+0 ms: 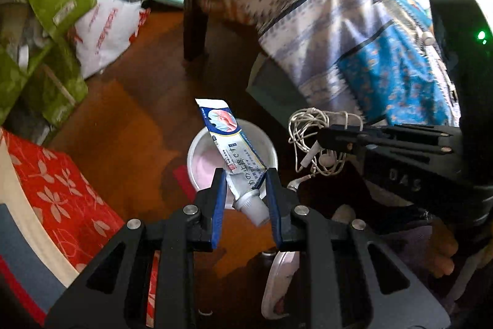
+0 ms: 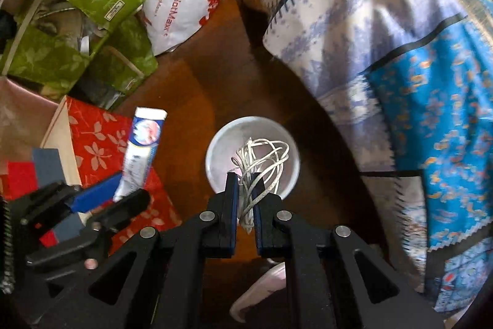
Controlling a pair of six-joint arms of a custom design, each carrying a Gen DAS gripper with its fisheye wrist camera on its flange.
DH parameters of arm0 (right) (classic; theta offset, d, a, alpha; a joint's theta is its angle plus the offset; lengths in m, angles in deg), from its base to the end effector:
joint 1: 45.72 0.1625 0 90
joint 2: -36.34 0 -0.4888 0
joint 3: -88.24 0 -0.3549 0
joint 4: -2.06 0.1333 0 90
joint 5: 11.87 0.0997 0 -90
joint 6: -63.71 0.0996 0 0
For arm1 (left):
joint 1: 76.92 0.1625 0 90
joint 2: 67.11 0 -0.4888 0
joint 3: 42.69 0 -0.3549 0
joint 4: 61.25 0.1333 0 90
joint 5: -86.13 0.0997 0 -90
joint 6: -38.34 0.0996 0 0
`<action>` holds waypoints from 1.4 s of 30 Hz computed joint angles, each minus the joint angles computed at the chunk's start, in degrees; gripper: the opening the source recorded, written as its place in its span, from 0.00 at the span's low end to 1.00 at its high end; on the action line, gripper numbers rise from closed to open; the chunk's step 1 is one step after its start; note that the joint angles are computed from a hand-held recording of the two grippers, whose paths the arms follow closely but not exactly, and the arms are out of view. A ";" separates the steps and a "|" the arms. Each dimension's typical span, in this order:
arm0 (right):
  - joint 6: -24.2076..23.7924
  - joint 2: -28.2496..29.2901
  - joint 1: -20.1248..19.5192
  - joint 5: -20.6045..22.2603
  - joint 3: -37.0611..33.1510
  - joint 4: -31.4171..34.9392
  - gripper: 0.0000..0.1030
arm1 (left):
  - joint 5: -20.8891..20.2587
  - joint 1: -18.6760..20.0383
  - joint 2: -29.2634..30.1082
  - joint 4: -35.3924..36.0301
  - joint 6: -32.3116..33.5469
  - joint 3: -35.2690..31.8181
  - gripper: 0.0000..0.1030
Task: Collect trash
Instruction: 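Carry both items over the white bin and open both grippers, then raise both tools from the bin back toward the bed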
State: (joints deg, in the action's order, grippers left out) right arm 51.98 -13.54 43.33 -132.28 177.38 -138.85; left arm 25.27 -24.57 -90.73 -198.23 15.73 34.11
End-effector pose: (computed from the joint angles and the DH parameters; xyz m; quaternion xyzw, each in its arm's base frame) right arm 0.0712 -0.7060 0.2477 0.0637 -0.9583 0.0685 0.2701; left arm -0.3143 -0.7051 -0.0230 0.1400 0.9563 -0.0808 0.2435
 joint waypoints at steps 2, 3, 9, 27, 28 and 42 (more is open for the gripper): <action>1.35 0.67 -0.31 0.60 -1.94 3.62 0.09 | -0.75 0.71 0.65 1.18 -0.80 -1.12 0.24; 1.66 0.95 -0.33 0.55 -2.69 4.67 0.10 | -0.86 0.92 0.97 1.84 -1.01 -1.72 0.24; 0.97 1.06 -0.84 1.72 -3.52 5.49 0.42 | -1.06 1.59 2.66 4.93 -1.24 -4.75 0.24; -3.53 -3.58 0.51 -3.36 2.35 -4.37 0.42 | 0.87 0.32 3.48 8.13 -1.77 -7.33 0.41; -3.84 -4.14 0.63 -3.20 2.94 -5.13 0.42 | 1.35 -0.13 3.07 7.52 -1.55 -6.75 0.41; -10.97 -15.08 4.49 -1.38 13.69 -24.17 0.42 | 7.57 -9.12 -3.34 -8.21 5.71 1.69 0.41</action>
State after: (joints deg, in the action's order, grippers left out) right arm 41.01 -28.62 47.82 -133.66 191.07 -163.02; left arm 32.84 -33.68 -94.06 -206.44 21.44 35.80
